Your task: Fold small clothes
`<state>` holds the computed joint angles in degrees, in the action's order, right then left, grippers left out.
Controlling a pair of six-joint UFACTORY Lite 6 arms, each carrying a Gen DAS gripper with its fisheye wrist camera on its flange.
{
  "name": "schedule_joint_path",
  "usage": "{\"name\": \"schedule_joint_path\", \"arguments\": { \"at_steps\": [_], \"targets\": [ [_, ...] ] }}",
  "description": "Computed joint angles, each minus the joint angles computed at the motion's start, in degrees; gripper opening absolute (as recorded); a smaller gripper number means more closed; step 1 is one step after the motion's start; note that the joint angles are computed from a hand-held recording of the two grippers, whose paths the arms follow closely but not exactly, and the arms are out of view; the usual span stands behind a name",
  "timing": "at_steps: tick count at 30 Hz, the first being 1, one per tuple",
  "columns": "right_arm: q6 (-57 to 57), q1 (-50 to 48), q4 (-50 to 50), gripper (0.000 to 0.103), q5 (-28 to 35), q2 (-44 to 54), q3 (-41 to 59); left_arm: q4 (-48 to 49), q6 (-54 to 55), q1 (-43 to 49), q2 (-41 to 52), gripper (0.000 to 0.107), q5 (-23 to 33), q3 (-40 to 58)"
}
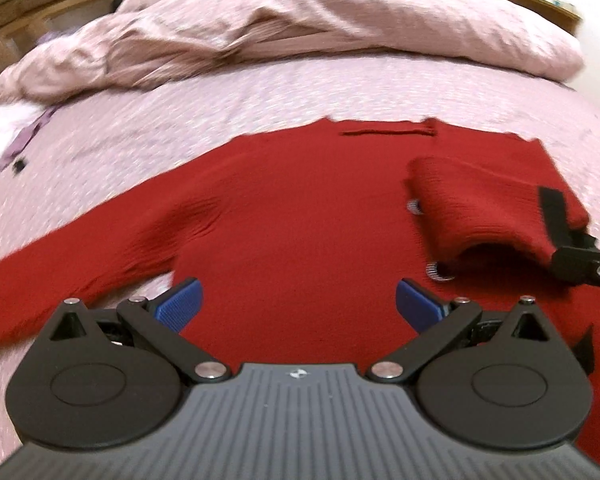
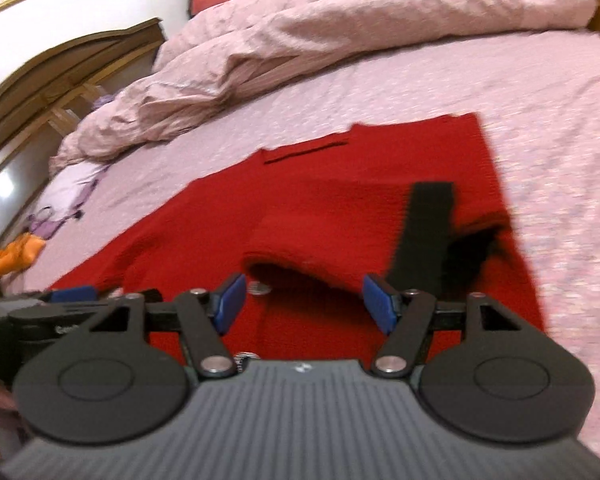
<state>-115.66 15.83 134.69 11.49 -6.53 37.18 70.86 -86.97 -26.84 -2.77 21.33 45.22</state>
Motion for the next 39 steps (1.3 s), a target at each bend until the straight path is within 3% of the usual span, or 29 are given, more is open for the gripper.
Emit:
{"name": "schedule_joint_path", "arguments": {
  "at_steps": [5, 24, 31, 37, 39],
  "targets": [
    [-15.3, -2.2, 14.2, 0.067, -2.2, -3.1, -3.3, 2.5, 0.3, -5.2, 6.4, 0.103, 1.2, 5.9],
    [-1.0, -14.7, -1.8, 0.067, 2.8, -4.0, -8.1, 9.4, 4.7, -15.9, 29.5, 0.103, 7.2, 27.9],
    [3.9, -17.2, -6.3, 0.067, 5.3, -3.6, -8.5, 22.9, -5.7, -16.9, 32.4, 0.103, 5.0, 29.8],
    [5.6, -18.9, -7.6, 0.067, 6.2, -4.1, -9.0, 34.3, -16.0, -16.5, 33.4, 0.082, 2.4, 30.1],
    [5.8, -19.5, -7.4, 0.067, 6.3, -4.0, -9.1, 38.8, -20.4, -15.8, 33.1, 0.059, 0.5, 29.5]
  ]
}}
